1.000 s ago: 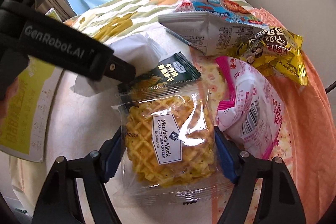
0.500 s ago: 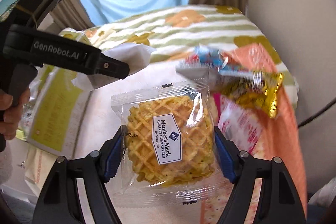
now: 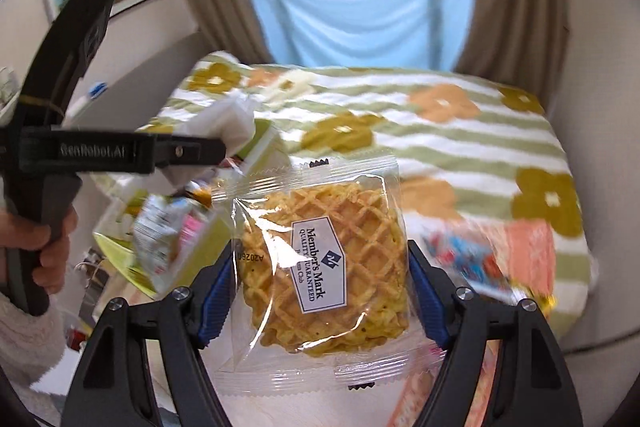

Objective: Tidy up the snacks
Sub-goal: 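Carry both packs over the green box and release them inside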

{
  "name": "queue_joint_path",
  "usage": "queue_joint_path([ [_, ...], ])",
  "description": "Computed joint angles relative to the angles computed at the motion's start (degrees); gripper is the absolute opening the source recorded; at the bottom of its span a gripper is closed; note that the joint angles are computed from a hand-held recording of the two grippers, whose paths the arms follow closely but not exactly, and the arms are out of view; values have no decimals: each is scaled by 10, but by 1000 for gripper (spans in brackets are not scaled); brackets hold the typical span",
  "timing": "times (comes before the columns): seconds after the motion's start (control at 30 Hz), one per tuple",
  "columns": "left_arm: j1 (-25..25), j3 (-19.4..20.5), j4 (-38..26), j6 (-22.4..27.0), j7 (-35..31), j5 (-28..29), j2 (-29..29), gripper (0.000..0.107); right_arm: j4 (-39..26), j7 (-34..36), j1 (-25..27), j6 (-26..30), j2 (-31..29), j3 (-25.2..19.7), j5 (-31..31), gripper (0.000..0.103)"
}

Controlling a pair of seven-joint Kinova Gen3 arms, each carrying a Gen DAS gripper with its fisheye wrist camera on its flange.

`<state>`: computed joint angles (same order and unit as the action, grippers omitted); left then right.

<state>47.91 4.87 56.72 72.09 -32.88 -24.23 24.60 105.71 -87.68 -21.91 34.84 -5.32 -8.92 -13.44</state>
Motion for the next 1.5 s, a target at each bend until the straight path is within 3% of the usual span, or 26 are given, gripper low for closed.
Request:
queue_joint_path([
  [0.17, -18, -1, 121, -25, 52, -19, -80, 73, -46, 26, -19, -9, 36, -11, -32, 73],
  [0.37, -77, 20, 250, -53, 73, -16, -164, 73, -97, -70, -65, -29, 85, -44, 30, 73],
  [0.63, -185, 37, 368, -117, 3, 59, -220, 73, -172, -163, -133, -5, 154, -48, 91, 73],
  [0.8, -237, 51, 403, -152, -58, 108, -221, 76, -208, -245, -174, 13, 188, -31, 136, 73],
  [0.87, -249, 53, 418, -168, -83, 122, -226, 86, -221, -278, -188, 25, 198, -23, 153, 73],
  [0.9, -254, 54, 425, -174, -92, 124, -229, 99, -227, -297, -196, 30, 203, -18, 164, 73],
  [0.93, -256, 55, 431, -178, -96, 122, -231, 103, -232, -315, -203, 37, 207, -14, 175, 73],
  [1.1, -271, 57, 447, -190, -139, 147, -234, 103, -254, -364, -217, 63, 226, -8, 200, 73],
  [1.5, -263, 66, 443, -180, -86, 119, -235, 103, -394, -291, -209, 156, 317, -15, 172, 75],
])
